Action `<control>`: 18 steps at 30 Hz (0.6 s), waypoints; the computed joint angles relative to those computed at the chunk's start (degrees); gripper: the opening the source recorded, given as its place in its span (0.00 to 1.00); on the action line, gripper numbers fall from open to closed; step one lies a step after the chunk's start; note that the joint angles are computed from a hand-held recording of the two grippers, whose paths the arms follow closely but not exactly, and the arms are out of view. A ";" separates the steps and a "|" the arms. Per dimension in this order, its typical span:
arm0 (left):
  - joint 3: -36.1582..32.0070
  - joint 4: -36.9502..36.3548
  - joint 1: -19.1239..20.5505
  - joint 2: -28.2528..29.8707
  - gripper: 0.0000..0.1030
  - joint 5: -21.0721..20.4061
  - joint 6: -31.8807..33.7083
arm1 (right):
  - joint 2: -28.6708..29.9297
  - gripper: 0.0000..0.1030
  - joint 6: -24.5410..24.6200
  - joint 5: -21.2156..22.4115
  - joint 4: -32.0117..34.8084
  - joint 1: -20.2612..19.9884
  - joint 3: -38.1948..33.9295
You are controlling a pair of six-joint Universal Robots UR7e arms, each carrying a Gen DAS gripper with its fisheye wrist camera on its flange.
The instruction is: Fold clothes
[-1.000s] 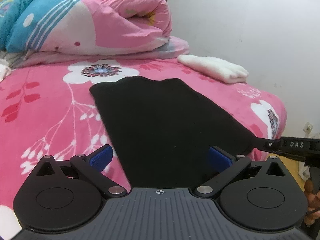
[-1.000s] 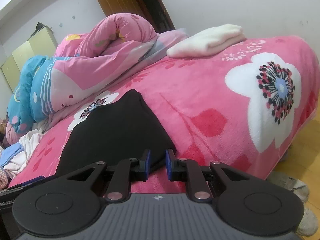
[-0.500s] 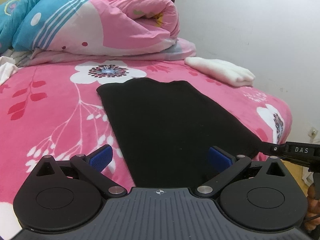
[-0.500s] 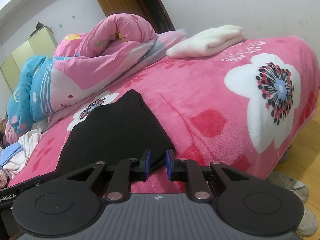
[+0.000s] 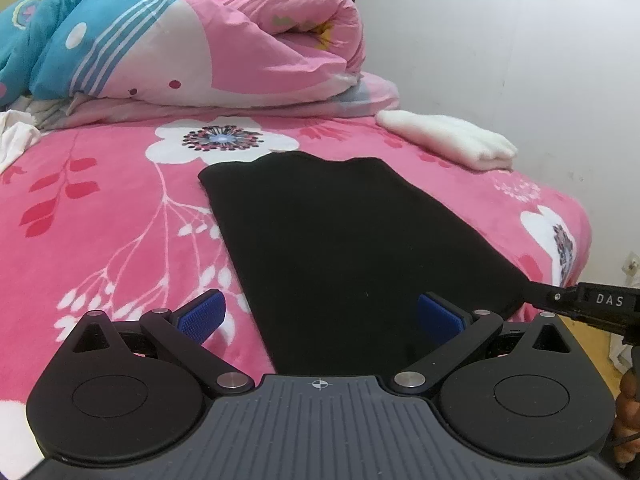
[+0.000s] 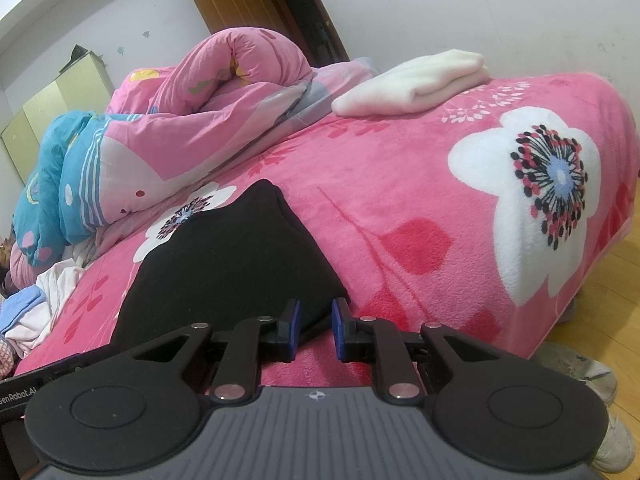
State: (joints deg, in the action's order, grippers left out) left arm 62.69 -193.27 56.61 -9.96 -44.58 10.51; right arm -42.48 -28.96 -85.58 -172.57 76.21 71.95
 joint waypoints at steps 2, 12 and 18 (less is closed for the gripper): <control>-0.15 -0.23 0.04 0.10 1.00 0.08 -0.01 | 0.03 0.17 0.04 -0.05 0.03 0.00 -0.07; 0.11 -1.07 0.57 -0.28 1.00 -1.12 0.35 | 0.12 0.18 -0.02 0.02 0.65 -0.03 -0.56; -1.34 -3.02 0.05 1.22 1.00 1.29 4.59 | 0.16 0.18 -0.08 0.02 0.66 -0.04 -0.64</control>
